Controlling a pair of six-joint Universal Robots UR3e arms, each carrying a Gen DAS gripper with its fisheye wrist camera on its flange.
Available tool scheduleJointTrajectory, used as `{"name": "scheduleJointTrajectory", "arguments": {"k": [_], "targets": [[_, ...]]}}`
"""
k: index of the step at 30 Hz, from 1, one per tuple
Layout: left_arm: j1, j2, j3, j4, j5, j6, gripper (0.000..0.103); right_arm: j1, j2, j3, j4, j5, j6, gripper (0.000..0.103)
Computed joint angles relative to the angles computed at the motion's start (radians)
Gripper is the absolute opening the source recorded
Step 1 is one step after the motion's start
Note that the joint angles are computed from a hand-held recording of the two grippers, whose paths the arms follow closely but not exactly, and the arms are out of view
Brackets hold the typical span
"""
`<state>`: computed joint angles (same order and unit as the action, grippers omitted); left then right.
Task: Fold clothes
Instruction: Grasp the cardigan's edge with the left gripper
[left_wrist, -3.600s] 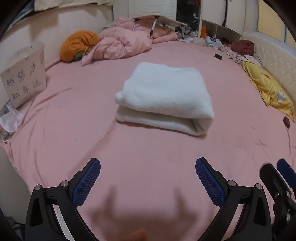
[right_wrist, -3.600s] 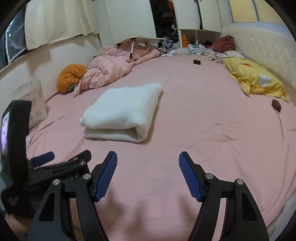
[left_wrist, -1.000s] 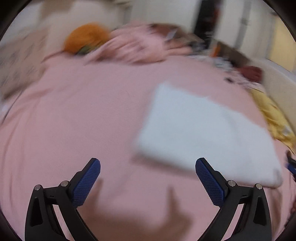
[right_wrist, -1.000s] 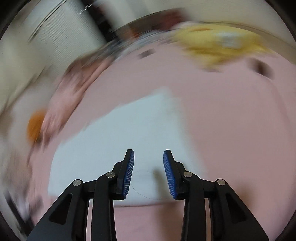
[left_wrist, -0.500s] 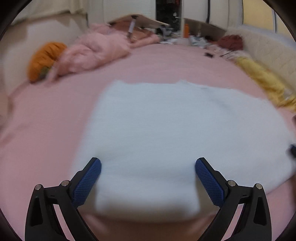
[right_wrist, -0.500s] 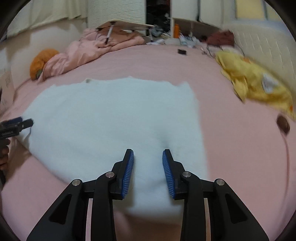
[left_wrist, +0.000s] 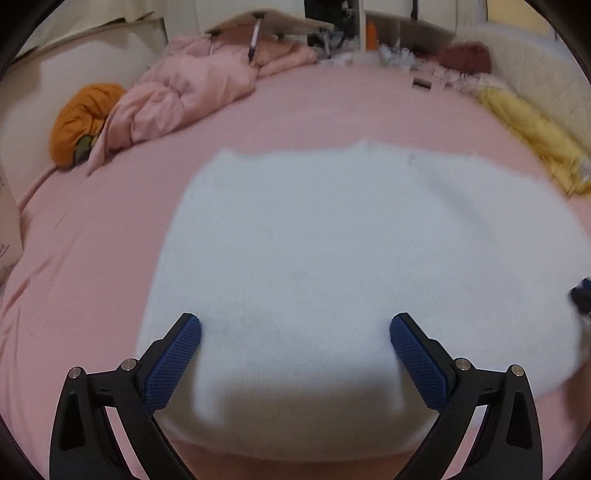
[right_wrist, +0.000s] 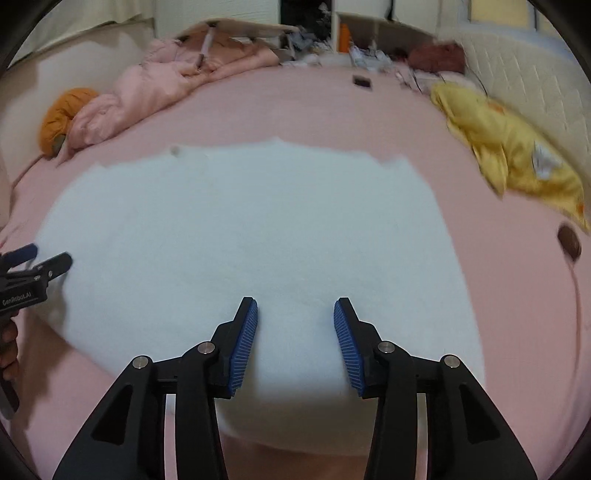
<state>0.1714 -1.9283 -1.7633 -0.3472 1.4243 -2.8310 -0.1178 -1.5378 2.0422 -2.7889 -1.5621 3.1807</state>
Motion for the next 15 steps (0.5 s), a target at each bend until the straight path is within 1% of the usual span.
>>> {"name": "scheduleJointTrajectory", "arguments": {"k": [1, 3, 5, 6, 8, 9, 10, 11, 12, 14, 15], "targets": [[0.011, 0.017, -0.026, 0.027, -0.012, 0.01, 0.103, -0.028, -0.018, 0.043, -0.024, 0.019, -0.008, 0.045], [0.045, 0.055, -0.072, 0.023, -0.028, 0.035, 0.103, -0.091, -0.09, 0.147, -0.058, 0.052, -0.042, 0.045], [0.102, 0.062, -0.076, -0.019, -0.047, 0.078, 0.103, -0.178, -0.19, 0.238, -0.038, 0.121, -0.125, 0.045], [0.133, 0.066, -0.075, -0.046, -0.061, 0.094, 0.103, -0.219, -0.243, 0.268, -0.007, 0.147, -0.185, 0.045], [0.207, 0.077, -0.056, -0.141, -0.124, 0.101, 0.103, -0.216, -0.299, 0.288, 0.028, 0.049, -0.24, 0.045], [0.243, 0.079, -0.042, -0.193, -0.154, 0.106, 0.103, -0.23, -0.313, 0.28, 0.058, 0.032, -0.219, 0.05], [0.276, 0.082, -0.027, -0.244, -0.181, 0.11, 0.103, -0.243, -0.324, 0.269, 0.087, 0.015, -0.197, 0.058], [0.299, 0.094, -0.021, -0.289, -0.209, 0.113, 0.103, -0.268, -0.342, 0.263, 0.118, 0.014, -0.184, 0.058], [0.321, 0.104, -0.007, -0.338, -0.235, 0.119, 0.103, -0.336, -0.38, 0.262, 0.157, 0.079, -0.162, 0.058], [0.346, 0.101, 0.067, -0.459, -0.272, 0.145, 0.103, -0.45, -0.423, 0.244, 0.23, 0.208, -0.154, 0.058], [0.357, 0.092, 0.118, -0.506, -0.288, 0.147, 0.102, -0.511, -0.427, 0.22, 0.288, 0.3, -0.172, 0.058]]}}
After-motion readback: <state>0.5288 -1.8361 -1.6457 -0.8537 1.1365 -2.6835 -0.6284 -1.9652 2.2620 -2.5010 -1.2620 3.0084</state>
